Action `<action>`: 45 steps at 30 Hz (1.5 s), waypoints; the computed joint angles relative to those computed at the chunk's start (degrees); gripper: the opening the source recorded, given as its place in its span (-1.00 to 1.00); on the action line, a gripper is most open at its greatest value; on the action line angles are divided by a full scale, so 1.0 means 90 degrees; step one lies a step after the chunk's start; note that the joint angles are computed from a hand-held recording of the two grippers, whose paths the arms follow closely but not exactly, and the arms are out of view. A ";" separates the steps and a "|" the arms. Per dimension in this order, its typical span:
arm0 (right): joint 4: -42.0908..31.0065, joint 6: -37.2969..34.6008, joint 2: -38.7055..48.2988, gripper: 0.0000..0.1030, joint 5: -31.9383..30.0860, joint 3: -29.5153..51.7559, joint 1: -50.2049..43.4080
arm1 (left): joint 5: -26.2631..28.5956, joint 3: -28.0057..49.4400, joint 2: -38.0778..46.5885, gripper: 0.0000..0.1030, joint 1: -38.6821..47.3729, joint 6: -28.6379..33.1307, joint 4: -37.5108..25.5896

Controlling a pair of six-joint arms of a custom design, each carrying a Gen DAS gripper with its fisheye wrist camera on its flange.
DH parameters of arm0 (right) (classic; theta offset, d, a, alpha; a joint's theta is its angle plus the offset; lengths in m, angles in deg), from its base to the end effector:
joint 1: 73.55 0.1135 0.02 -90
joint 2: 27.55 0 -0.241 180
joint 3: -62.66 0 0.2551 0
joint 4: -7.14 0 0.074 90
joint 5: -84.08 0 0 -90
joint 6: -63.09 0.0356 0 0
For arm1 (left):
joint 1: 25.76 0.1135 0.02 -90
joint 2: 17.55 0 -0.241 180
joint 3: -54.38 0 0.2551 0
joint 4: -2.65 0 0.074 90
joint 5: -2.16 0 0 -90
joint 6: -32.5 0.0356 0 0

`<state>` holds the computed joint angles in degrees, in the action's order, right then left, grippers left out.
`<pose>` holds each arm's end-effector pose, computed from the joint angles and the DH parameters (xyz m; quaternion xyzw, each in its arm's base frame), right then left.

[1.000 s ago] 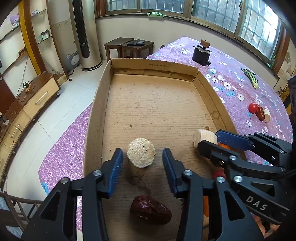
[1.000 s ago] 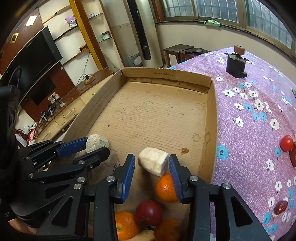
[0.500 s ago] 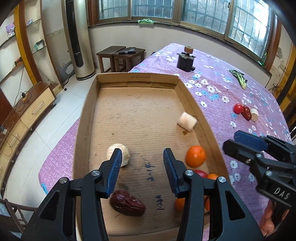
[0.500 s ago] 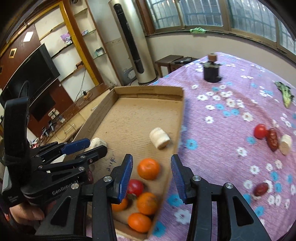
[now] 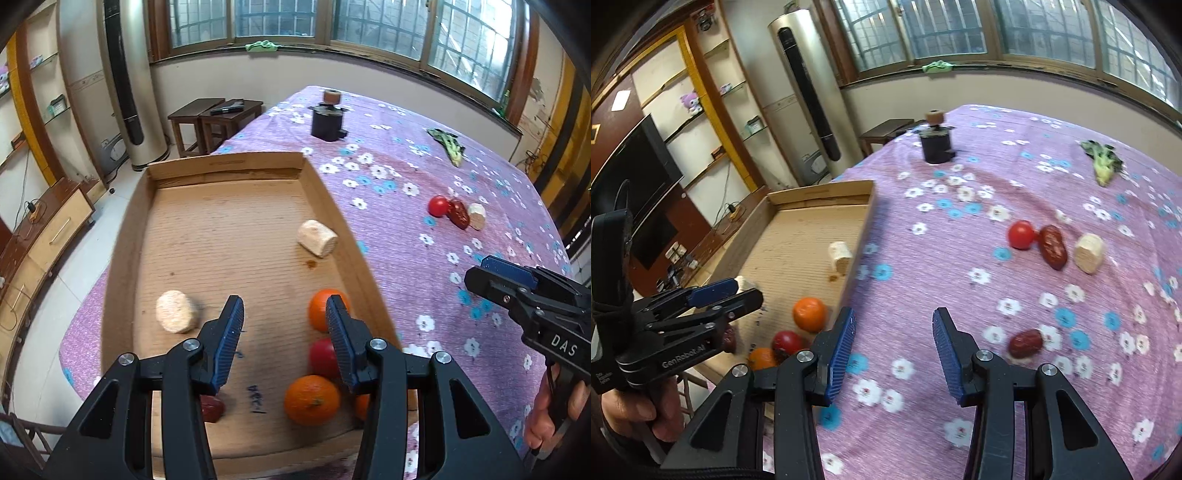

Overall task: Organize fruits
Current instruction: 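Grasp a red tomato with the left tool while the right tool grasps a pale cube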

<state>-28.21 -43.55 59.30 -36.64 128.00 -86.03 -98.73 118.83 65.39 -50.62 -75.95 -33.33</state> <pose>0.2981 -0.0473 0.1730 -0.1090 0.9209 0.1766 0.3300 0.2711 -0.1182 0.1831 0.0241 0.9482 -0.0281 0.3156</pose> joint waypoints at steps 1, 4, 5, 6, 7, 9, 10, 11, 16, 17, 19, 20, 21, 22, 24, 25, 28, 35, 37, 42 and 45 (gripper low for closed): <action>-0.0012 -0.0038 0.0021 -0.13 -0.0014 0.0015 -0.0075 | -0.0002 0.0011 0.0020 -0.13 -0.0054 -0.0024 0.0003; -0.0042 -0.0167 0.0069 -0.13 -0.0050 0.0030 -0.0320 | -0.0012 0.0110 0.0119 -0.13 -0.0237 -0.0069 -0.0031; -0.0052 -0.0192 0.0068 -0.13 -0.0048 0.0024 -0.0386 | -0.0012 0.0142 0.0148 -0.13 -0.0303 -0.0083 -0.0041; -0.0070 -0.0237 0.0107 -0.13 -0.0059 0.0052 -0.0469 | -0.0019 0.0171 0.0168 -0.13 -0.0370 -0.0098 -0.0047; -0.0083 -0.0275 0.0143 -0.13 -0.0063 0.0076 -0.0553 | -0.0028 0.0209 0.0199 -0.13 -0.0431 -0.0116 -0.0056; -0.0105 -0.0341 0.0188 -0.13 -0.0080 0.0089 -0.0704 | -0.0015 0.0275 0.0258 -0.13 -0.0523 -0.0142 -0.0076; -0.0118 -0.0375 0.0222 -0.13 -0.0091 0.0107 -0.0785 | -0.0013 0.0292 0.0280 -0.13 -0.0558 -0.0154 -0.0079; -0.0123 -0.0414 0.0254 -0.13 -0.0105 0.0122 -0.0870 | 0.0004 0.0327 0.0314 -0.13 -0.0606 -0.0162 -0.0082; -0.0133 -0.0554 0.0445 -0.13 -0.0163 0.0215 -0.1224 | -0.0009 0.0511 0.0492 -0.13 -0.0821 -0.0203 -0.0118; -0.0125 -0.0578 0.0483 -0.13 -0.0163 0.0233 -0.1283 | -0.0006 0.0536 0.0517 -0.13 -0.0841 -0.0205 -0.0122; -0.0075 -0.0612 0.0597 -0.12 -0.0134 0.0294 -0.1391 | 0.0009 0.0612 0.0604 -0.13 -0.0892 -0.0222 -0.0123; -0.0052 -0.0627 0.0670 -0.12 -0.0112 0.0339 -0.1425 | 0.0016 0.0660 0.0655 -0.13 -0.0918 -0.0229 -0.0130; -0.0046 -0.0650 0.0748 -0.13 -0.0104 0.0395 -0.1459 | 0.0026 0.0705 0.0699 -0.13 -0.0940 -0.0236 -0.0151; -0.0033 -0.0661 0.0827 -0.14 -0.0084 0.0448 -0.1472 | 0.0033 0.0749 0.0747 -0.13 -0.0958 -0.0246 -0.0156; 0.0013 -0.0666 0.1016 -0.14 -0.0013 0.0579 -0.1487 | 0.0054 0.0825 0.0827 -0.13 -0.0996 -0.0246 -0.0158; 0.0045 -0.0660 0.1135 -0.14 0.0024 0.0668 -0.1492 | 0.0053 0.0836 0.0844 -0.13 -0.1009 -0.0248 -0.0157; 0.0154 -0.0609 0.1427 -0.14 0.0145 0.0896 -0.1511 | 0.0089 0.0942 0.0956 -0.13 -0.1017 -0.0239 -0.0156; 0.0217 -0.0340 0.2436 -0.14 0.0317 0.1986 -0.1560 | 0.0224 0.1726 0.1698 -0.13 -0.1050 -0.0231 -0.0215; 0.0246 -0.0223 0.2746 -0.14 0.0381 0.2356 -0.1540 | 0.0247 0.2086 0.2014 -0.13 -0.1072 -0.0224 -0.0297; 0.0166 -0.0057 0.3454 -0.14 0.0546 0.3219 -0.1452 | 0.0293 0.3461 0.3138 -0.13 -0.1140 -0.0020 -0.0653; 0.0131 -0.0074 0.3762 -0.14 0.0691 0.3579 -0.1391 | 0.0376 0.4486 0.3906 -0.13 -0.1140 0.0135 -0.0991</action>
<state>-27.03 -44.22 93.16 -30.42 160.21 -98.56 -95.34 159.21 100.55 -60.88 -74.73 -42.24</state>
